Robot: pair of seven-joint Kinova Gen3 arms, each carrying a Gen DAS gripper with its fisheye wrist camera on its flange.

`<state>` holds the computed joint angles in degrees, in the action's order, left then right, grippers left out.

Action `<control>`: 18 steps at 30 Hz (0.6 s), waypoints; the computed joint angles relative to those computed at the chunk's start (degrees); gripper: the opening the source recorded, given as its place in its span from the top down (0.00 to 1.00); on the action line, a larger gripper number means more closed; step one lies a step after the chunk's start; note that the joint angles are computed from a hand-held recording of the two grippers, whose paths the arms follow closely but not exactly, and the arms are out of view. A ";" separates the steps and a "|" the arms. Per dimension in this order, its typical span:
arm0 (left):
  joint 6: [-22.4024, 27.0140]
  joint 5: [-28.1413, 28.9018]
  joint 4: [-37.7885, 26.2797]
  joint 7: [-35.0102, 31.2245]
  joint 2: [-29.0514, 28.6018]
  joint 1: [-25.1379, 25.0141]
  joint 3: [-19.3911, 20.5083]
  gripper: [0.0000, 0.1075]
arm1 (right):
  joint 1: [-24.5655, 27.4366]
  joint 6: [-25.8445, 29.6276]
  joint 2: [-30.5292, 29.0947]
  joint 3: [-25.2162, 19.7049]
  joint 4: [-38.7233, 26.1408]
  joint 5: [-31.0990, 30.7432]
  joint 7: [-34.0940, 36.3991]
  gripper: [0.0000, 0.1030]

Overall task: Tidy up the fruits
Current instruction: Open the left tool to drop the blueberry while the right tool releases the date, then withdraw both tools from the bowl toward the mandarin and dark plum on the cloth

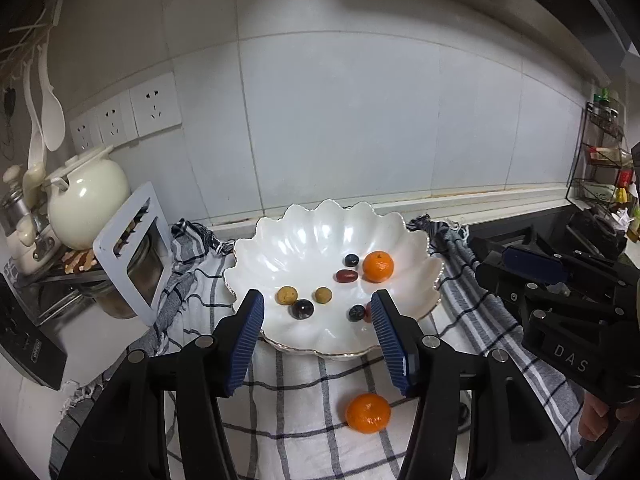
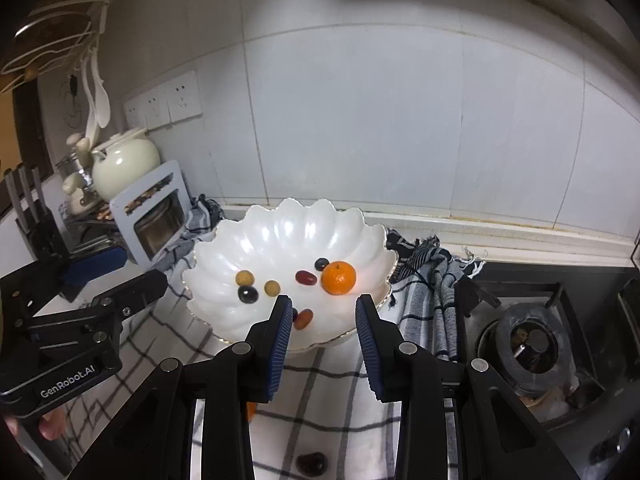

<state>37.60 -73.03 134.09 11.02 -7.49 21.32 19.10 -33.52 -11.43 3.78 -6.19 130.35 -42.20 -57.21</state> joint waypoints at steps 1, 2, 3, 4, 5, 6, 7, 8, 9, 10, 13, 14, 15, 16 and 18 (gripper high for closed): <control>0.32 0.47 0.13 -0.32 -0.51 0.26 0.18 0.49 | -0.09 -0.25 -0.58 -0.13 0.46 -0.08 -0.15 0.67; 0.52 0.57 0.34 -0.28 -0.95 0.40 0.47 0.49 | 0.12 -0.51 -1.33 -0.61 1.06 0.29 -0.65 0.67; 0.67 0.54 0.63 -0.17 -1.40 0.47 0.76 0.49 | 0.44 -0.66 -1.71 -1.10 1.37 0.08 -0.53 0.67; 1.14 0.79 0.92 -0.14 -2.01 0.67 1.28 0.49 | 0.57 -1.08 -2.30 -1.65 1.91 -1.05 0.35 0.67; 1.43 0.87 1.06 -0.06 -2.26 0.69 1.70 0.49 | 0.86 -1.55 -2.85 -2.43 2.42 -2.10 1.07 0.67; 1.74 1.00 1.27 -0.09 -2.61 0.78 2.12 0.49 | 1.33 -1.78 -3.21 -3.25 2.72 -2.89 1.68 0.67; 1.98 1.15 1.53 -0.26 -3.02 0.92 2.55 0.49 | 1.77 -1.97 -3.67 -4.09 3.08 -4.05 2.51 0.67; 2.25 1.29 1.78 -0.36 -3.34 1.01 2.99 0.49 | 2.27 -2.11 -4.13 -4.94 3.49 -4.54 2.73 0.67; 2.53 1.60 1.97 -0.63 -3.61 1.14 3.41 0.49 | 2.81 -2.09 -4.50 -5.74 3.85 -4.63 2.80 0.67; 2.70 1.86 2.13 -0.86 -3.83 1.20 3.74 0.49 | 3.34 -2.24 -4.68 -6.61 4.02 -5.64 3.65 0.67; 3.12 2.19 2.83 -0.51 -4.39 1.45 4.82 0.49 | 4.57 -2.33 -5.38 -8.47 5.05 -5.28 3.30 0.67; 2.98 2.59 3.00 -0.64 -4.59 1.57 5.03 0.49 | 4.85 -2.43 -5.51 -8.92 5.40 -4.64 2.73 0.67; 2.97 2.84 3.22 -0.61 -4.74 1.62 5.35 0.49 | 5.02 -2.32 -5.76 -9.05 5.81 -3.08 1.25 0.67; 2.97 2.90 3.44 -0.49 -4.89 1.63 5.69 0.49 | 5.38 -2.27 -5.86 -9.42 6.00 -2.45 0.70 0.67; 3.67 3.15 3.85 -0.18 -4.86 1.88 6.78 0.49 | 5.84 -2.42 -6.24 -9.95 6.70 -0.65 -1.00 0.67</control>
